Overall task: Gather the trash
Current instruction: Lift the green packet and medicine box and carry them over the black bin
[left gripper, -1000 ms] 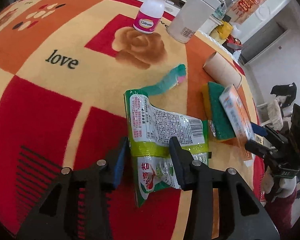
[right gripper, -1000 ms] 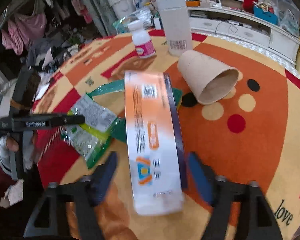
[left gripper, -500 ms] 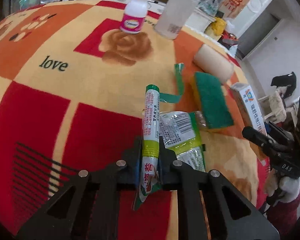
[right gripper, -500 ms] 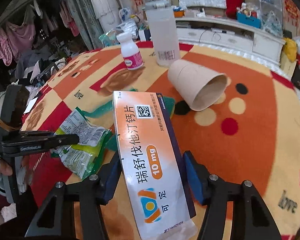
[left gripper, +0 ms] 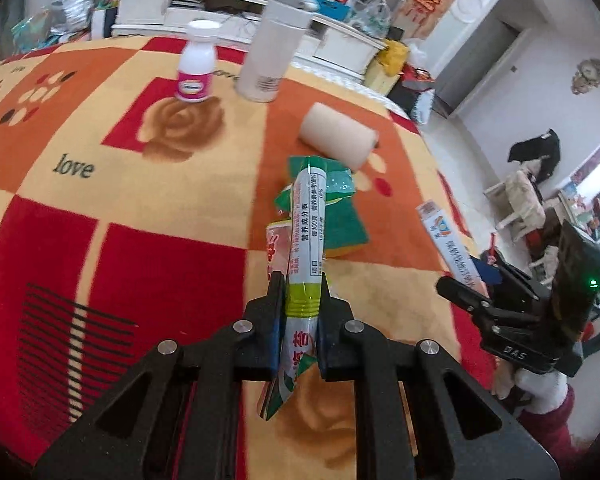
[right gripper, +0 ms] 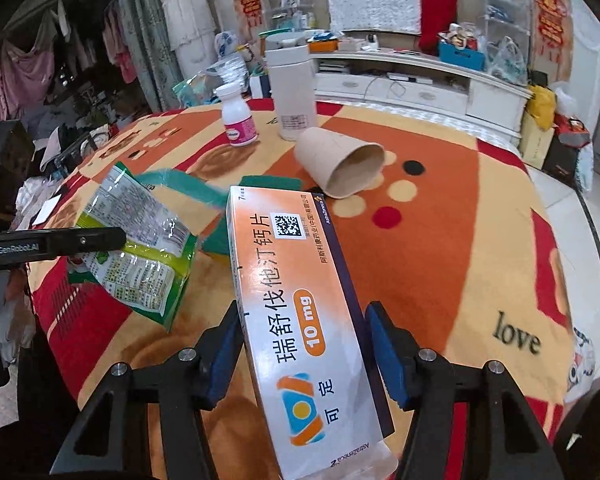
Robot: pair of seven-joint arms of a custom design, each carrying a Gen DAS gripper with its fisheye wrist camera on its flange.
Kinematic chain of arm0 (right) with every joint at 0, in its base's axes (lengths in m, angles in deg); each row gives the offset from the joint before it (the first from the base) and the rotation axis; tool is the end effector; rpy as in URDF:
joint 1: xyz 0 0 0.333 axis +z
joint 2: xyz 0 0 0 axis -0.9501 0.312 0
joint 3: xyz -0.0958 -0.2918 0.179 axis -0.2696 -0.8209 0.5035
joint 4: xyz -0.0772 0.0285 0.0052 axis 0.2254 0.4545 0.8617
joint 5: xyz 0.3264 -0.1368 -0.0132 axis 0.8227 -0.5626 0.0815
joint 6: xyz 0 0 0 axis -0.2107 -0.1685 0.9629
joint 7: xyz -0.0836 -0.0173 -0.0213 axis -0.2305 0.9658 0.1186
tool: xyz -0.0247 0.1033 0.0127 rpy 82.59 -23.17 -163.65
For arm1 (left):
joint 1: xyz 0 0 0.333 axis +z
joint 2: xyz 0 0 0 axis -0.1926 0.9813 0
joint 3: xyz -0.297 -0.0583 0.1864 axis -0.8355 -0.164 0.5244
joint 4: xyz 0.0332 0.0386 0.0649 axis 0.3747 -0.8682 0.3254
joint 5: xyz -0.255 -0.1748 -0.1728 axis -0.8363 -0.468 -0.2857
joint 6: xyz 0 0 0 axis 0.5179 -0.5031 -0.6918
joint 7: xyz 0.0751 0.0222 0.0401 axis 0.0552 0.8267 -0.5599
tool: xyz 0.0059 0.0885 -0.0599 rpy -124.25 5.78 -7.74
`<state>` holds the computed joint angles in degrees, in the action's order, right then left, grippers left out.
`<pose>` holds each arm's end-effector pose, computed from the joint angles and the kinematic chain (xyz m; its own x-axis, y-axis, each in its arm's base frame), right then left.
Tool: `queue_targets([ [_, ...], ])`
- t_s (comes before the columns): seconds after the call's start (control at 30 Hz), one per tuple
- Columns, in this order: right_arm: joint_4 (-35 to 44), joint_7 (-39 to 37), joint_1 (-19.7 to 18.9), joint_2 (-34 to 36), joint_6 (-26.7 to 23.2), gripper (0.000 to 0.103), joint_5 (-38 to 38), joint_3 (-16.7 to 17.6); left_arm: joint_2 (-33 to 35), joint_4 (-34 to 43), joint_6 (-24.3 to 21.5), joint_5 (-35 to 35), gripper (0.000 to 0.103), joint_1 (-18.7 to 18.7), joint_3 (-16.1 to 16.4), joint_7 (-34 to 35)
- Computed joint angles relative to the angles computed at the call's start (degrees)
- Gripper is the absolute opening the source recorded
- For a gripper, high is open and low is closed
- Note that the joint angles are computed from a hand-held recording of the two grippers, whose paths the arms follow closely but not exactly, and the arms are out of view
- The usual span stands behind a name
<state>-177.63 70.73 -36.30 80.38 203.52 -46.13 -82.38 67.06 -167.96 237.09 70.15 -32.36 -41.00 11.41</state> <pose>0.5210 0.4154 0.4731 0.4044 -0.8953 -0.1870 -0.7997 -0.2470 -0.5473 0.4635 -0.3769 0.5130 -0.1651 -0.9130 0.3730 -0.8703 -0.0431 -0.4906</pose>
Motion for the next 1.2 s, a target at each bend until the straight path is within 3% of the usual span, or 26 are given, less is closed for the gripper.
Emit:
queue_targets([
  [0.33, -7.60, 7.72, 0.50, -5.86, 2.48, 0.059, -6.23, -2.74, 2.81, 5.58, -0.75, 0.97, 0.011, -2.50, -1.31, 1.51],
  [0.4, -8.81, 8.66, -0.37, -6.66, 2.67, 0.051, -6.46, -2.36, 3.84, 6.95, -1.10, 1.79, 0.011, -3.19, -1.29, 1.25],
  [0.53, -11.04, 10.17, -1.47, -7.87, 2.99, 0.049, -7.43, -1.87, 5.82, 9.46, -2.24, 4.32, 0.011, -4.74, -0.67, 0.02],
  [0.67, -12.90, 6.91, -4.19, -8.28, 3.26, 0.049, -2.43, 1.04, 6.42, 10.02, -3.10, 5.02, 0.011, -5.03, -0.57, -0.69],
  [0.77, -13.82, 6.51, -4.66, -8.32, 3.65, 0.049, -0.64, 1.21, 6.26, 9.67, -3.23, 4.42, 0.011, -4.41, -0.85, -0.42],
  [0.9, -13.96, 0.53, -7.20, -7.43, 3.12, 0.050, 7.30, 4.27, 5.82, 9.36, -3.28, 4.24, 0.011, -4.10, -0.85, -0.41],
  [1.0, -12.88, -1.39, -6.11, -6.45, 1.40, 0.053, 7.54, 4.06, 5.76, 9.40, -3.20, 3.97, 0.011, -4.01, -1.07, -0.15],
  [1.07, -12.18, -0.64, -4.40, -5.54, -0.08, 0.066, 5.34, 2.85, 6.00, 9.82, -3.25, 3.56, 0.011, -4.02, -1.37, 0.23],
  [1.1, -11.45, 0.67, -3.20, -4.83, -2.02, 0.067, 3.37, 1.86, 6.30, 10.22, -3.18, 3.13, 0.011, -3.97, -1.67, 0.66],
  [1.13, -12.01, 2.96, -1.60, -4.93, -0.94, 0.065, 0.01, 0.16, 6.48, 10.42, -3.08, 2.86, 0.011, -3.95, -1.82, 0.97],
  [1.17, -12.14, 4.17, -0.79, -5.11, -0.82, 0.058, -2.03, -0.57, 6.75, 10.80, -3.05, 2.68, 0.011, -4.00, -1.96, 1.30],
  [1.2, -12.15, 3.24, -1.52, -5.20, -0.93, 0.058, -1.20, 0.32, 7.18, 11.53, -3.19, 2.79, 0.011, -4.24, -1.97, 1.51],
])
